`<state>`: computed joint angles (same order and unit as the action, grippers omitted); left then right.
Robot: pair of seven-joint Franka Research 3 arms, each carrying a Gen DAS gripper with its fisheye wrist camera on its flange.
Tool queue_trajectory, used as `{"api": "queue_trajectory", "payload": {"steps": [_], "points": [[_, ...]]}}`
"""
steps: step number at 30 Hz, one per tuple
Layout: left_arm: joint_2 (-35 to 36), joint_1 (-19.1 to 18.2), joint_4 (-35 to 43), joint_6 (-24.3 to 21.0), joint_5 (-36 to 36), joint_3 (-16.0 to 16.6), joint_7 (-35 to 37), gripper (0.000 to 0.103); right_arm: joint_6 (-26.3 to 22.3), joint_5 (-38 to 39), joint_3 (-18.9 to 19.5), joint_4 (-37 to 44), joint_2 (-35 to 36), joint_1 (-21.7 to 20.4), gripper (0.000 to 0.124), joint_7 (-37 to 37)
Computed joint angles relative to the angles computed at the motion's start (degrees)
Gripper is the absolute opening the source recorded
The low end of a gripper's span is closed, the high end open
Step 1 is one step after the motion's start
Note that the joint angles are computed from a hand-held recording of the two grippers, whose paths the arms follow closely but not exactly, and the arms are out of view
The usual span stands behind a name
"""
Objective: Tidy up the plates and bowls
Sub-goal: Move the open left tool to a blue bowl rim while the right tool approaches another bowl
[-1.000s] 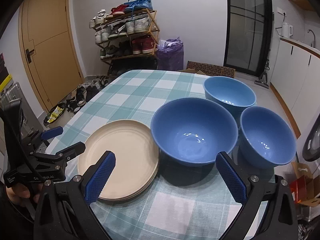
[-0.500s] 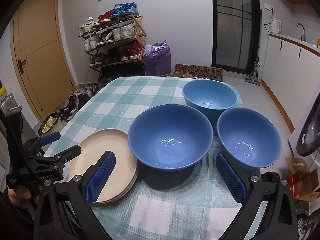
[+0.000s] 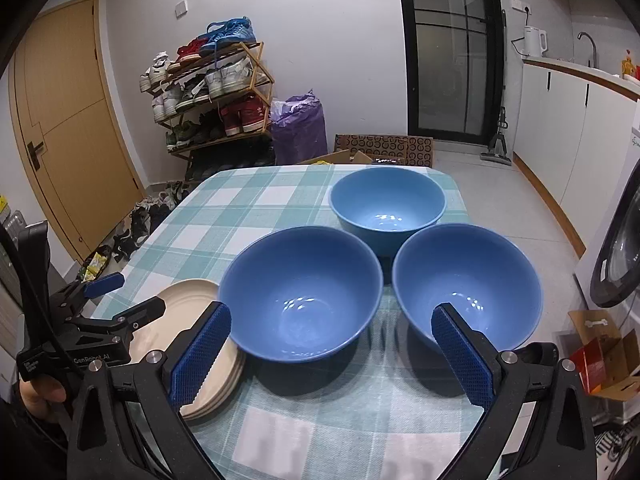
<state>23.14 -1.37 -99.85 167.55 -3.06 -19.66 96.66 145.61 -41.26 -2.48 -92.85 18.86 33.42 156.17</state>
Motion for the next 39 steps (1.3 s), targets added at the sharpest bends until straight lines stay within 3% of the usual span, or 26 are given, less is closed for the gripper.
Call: {"api": "queue_trajectory", "payload": {"steps": [24,39], "points": [[5.74,-5.3,12.2,-6.38,4.78,2.03,-1.85,0.103,0.91,-3.04,0.38,-3.58,-4.45,-4.32,0.102,3.17],[11.72,-8.82,23.7,-12.2,7.61,3.77,-1.43,0.103,2.31,4.37,-0.34,-1.79,-2.1,-7.32,0.102,-1.64]]}}
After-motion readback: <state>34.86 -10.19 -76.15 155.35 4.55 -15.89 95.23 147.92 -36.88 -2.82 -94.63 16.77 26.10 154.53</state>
